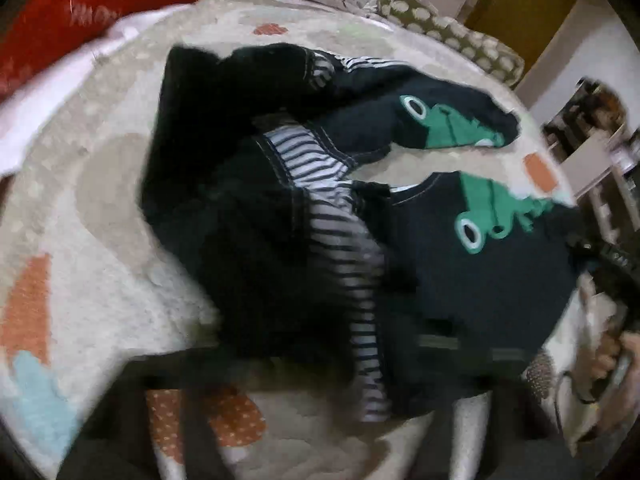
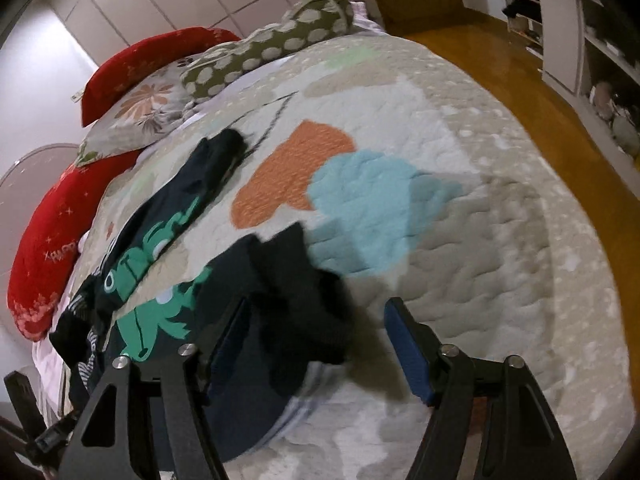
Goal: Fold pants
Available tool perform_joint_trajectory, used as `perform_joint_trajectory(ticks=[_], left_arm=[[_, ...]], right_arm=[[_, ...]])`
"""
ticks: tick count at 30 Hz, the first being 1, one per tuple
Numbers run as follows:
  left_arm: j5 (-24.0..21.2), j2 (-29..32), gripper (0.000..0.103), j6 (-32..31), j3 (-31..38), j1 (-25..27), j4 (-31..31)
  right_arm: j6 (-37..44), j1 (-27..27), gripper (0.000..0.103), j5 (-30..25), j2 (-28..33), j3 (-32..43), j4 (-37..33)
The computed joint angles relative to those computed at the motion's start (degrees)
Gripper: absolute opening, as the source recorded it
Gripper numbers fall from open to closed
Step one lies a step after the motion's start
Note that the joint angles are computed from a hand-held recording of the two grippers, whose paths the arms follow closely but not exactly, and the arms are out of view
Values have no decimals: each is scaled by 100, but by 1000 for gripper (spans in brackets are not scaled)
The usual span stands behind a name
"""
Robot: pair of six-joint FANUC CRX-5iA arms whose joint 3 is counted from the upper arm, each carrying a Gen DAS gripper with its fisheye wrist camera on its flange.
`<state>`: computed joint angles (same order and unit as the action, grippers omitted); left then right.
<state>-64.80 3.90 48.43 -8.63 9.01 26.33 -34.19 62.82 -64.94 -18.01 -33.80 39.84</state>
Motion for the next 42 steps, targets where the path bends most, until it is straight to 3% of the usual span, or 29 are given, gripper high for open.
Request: perform_joint_trajectory(ticks=[1, 2, 11, 13, 14, 18, 19, 21, 23, 26, 29, 31, 36, 41, 42], left_arm=[[-272, 87, 17, 1, 100, 102, 161], [-416, 114, 14, 35, 152, 205, 255], [-888, 20, 14, -204, 170, 1186, 731], [-903, -28, 23, -219, 158, 1217, 553], [-840, -57, 31, -169, 132, 1210, 440], [-711, -196, 38, -255, -149, 1373, 427], [-638, -323, 40, -389, -320, 1468, 582], [-491, -585, 48, -668, -639, 1653, 914], [-356, -858, 58, -894, -982, 1862, 1306], [-417, -954, 58, -1086, -1114, 2011, 1619], [-450, -954, 66, -1176, -1116, 2089, 1756], [-401, -934, 67, -1137, -1119, 2110, 1781], [-510, -641, 67, -1065, -1014, 2108, 1738], [-514, -370, 67, -794, -841, 1969, 1488], [-540, -344, 67, -784, -838, 1964, 1483]], right_arm=[[64, -33, 23, 82, 25, 45, -52], [31, -51, 12, 203, -20, 35, -106], [-1237, 1000, 12, 308, -629, -305, 681], [-1293, 1286, 12, 168, -539, -228, 689], [-1267, 1400, 13, 52, -466, -170, 616], [-716, 1597, 30, -609, 37, 322, -349], [-854, 1659, 31, -676, -15, 272, -369], [-1458, 1920, 42, -1006, -264, 61, -70], [-1364, 1932, 47, -1526, -294, 217, -39], [-670, 1409, 48, -1497, -214, 517, -87], [71, 501, 48, -766, -44, 692, -30], [639, -276, 48, -155, 255, 893, -96], [1719, -1701, 48, 525, 1401, 1788, -540], [2707, -2423, 50, 625, 2388, 2696, -1140], [2763, -2476, 46, 663, 2473, 2753, -1206]])
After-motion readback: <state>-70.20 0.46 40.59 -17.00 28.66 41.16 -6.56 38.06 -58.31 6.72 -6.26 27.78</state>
